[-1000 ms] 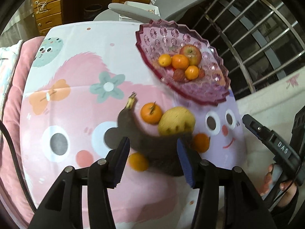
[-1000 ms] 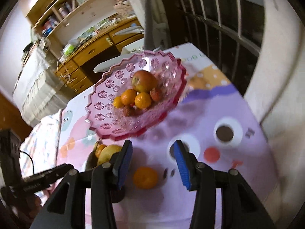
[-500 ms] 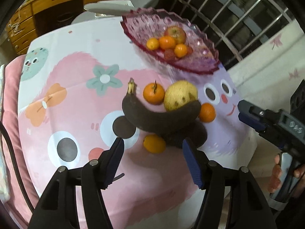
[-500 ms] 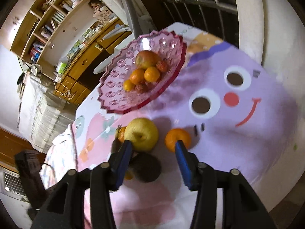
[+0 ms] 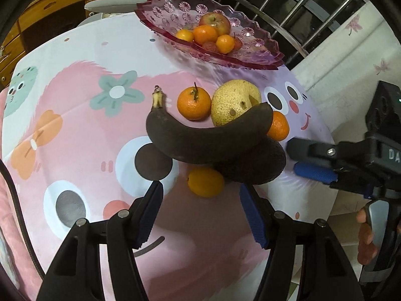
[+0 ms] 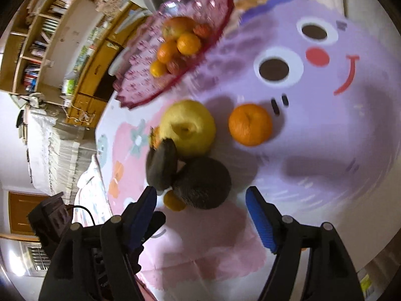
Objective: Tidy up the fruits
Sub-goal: 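Move both open tools back to the avocado and remaining fruit, then grasp the avocado with the right tool while the left tool grasps a mandarin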
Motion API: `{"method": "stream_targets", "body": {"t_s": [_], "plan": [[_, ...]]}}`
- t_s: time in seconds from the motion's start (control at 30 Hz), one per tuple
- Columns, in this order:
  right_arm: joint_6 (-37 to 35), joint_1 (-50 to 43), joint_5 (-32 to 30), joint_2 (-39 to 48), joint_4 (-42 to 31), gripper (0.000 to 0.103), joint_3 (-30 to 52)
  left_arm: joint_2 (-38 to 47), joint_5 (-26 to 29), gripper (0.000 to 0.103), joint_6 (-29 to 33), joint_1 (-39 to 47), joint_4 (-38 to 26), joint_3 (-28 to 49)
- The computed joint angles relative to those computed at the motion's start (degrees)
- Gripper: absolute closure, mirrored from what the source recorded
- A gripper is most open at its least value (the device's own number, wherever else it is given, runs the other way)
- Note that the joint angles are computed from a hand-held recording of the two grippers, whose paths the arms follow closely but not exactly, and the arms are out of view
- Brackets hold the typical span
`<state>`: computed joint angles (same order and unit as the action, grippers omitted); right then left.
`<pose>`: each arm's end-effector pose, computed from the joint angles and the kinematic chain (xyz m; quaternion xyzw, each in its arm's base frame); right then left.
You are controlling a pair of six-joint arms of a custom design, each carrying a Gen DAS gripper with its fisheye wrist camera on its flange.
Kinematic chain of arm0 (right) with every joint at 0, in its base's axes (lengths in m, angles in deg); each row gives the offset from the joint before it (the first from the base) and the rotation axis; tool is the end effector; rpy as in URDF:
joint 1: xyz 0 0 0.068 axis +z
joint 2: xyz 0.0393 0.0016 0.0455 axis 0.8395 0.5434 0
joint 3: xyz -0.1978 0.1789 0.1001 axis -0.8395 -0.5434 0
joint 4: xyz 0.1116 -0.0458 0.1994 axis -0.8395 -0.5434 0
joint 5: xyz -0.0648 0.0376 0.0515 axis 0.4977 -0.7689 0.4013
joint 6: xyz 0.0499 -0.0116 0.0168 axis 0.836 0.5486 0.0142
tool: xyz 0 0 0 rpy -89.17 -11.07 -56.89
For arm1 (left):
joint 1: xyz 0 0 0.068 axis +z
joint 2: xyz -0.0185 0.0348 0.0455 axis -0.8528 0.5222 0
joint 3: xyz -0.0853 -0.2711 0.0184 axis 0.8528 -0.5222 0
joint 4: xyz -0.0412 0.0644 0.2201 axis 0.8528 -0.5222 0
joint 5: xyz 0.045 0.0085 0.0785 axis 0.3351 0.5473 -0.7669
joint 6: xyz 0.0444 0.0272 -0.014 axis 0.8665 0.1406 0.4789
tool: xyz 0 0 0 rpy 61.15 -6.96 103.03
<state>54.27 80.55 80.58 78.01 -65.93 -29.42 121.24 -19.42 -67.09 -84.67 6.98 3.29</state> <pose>0.2549 0.1162 0.1378 0.3378 0.9016 0.2355 0.1328 0.3461 -0.1850 0.1059 0.2640 0.9316 -0.2206 0.1175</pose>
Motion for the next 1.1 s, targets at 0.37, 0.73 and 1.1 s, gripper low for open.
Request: {"method": "stream_targets", "body": {"t_s": [0.37,0.73,1.1], "plan": [[0.27,0.72,-3.83,9.69,-6.97,0.028,8.90,1.58,0.75,0.041,0.67,-1.36,1.92,0.11],[-3.62,2.40,-1.88,19.30,-23.27,0.027,25.43,2.94,1.18,0.048,-0.13,-1.99,4.00,0.12],[-4.67,3.20,-0.44,25.32,-29.14,0.027,34.29,3.88,4.17,0.053,0.17,-1.05,5.69,0.00]]}}
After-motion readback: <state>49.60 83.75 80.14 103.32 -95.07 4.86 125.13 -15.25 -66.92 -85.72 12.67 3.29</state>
